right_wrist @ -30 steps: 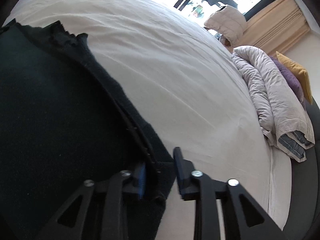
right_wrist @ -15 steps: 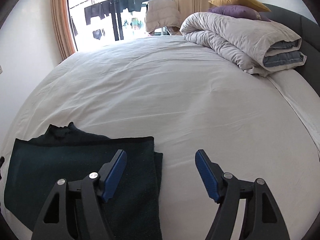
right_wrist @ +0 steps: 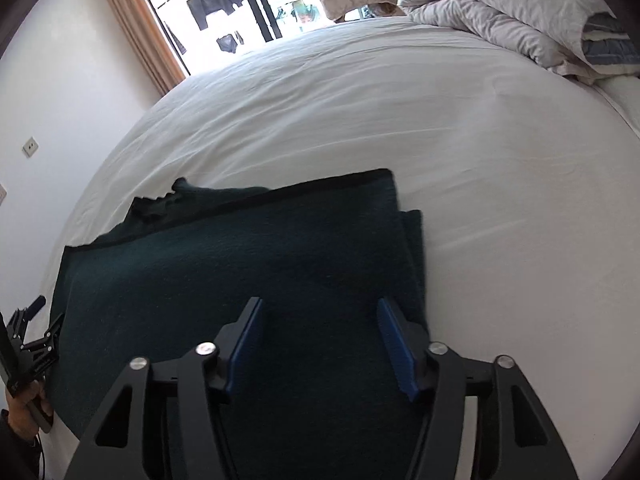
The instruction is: Fold small clothes
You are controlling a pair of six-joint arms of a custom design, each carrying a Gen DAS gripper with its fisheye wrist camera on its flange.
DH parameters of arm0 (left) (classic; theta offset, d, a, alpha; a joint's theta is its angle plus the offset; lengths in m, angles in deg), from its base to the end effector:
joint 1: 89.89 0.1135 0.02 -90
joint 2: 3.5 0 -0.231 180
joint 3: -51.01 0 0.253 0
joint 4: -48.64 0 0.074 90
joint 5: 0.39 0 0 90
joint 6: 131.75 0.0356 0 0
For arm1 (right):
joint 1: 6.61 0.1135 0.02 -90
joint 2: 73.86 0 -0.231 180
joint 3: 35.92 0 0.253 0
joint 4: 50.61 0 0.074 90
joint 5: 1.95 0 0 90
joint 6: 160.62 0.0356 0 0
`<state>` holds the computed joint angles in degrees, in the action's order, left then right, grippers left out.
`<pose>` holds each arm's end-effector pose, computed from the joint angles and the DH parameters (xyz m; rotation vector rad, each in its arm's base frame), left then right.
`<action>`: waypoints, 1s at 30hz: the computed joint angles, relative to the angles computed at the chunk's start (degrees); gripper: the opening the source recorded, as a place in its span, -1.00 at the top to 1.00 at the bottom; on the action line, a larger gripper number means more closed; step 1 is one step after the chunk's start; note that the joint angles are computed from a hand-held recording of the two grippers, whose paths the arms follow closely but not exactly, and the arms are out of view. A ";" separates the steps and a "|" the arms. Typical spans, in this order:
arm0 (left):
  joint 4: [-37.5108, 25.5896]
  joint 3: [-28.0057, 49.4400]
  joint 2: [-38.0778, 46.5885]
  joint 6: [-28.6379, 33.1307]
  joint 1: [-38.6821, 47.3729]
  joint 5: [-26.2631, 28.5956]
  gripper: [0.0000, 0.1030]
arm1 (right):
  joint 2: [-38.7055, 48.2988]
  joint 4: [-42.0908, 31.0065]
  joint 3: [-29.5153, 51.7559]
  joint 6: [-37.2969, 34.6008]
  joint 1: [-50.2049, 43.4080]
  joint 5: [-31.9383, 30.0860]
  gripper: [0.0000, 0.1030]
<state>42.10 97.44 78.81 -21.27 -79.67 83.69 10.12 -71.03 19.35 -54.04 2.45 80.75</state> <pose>0.2698 0.0524 0.1203 0.1560 2.3333 0.3894 0.2849 0.0500 0.1390 0.1026 2.4486 0.3550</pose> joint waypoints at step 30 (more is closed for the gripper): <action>-6.08 -4.74 -8.50 -4.20 -1.22 -4.01 -0.71 | -20.25 7.42 -19.50 17.72 8.04 -9.14 -0.03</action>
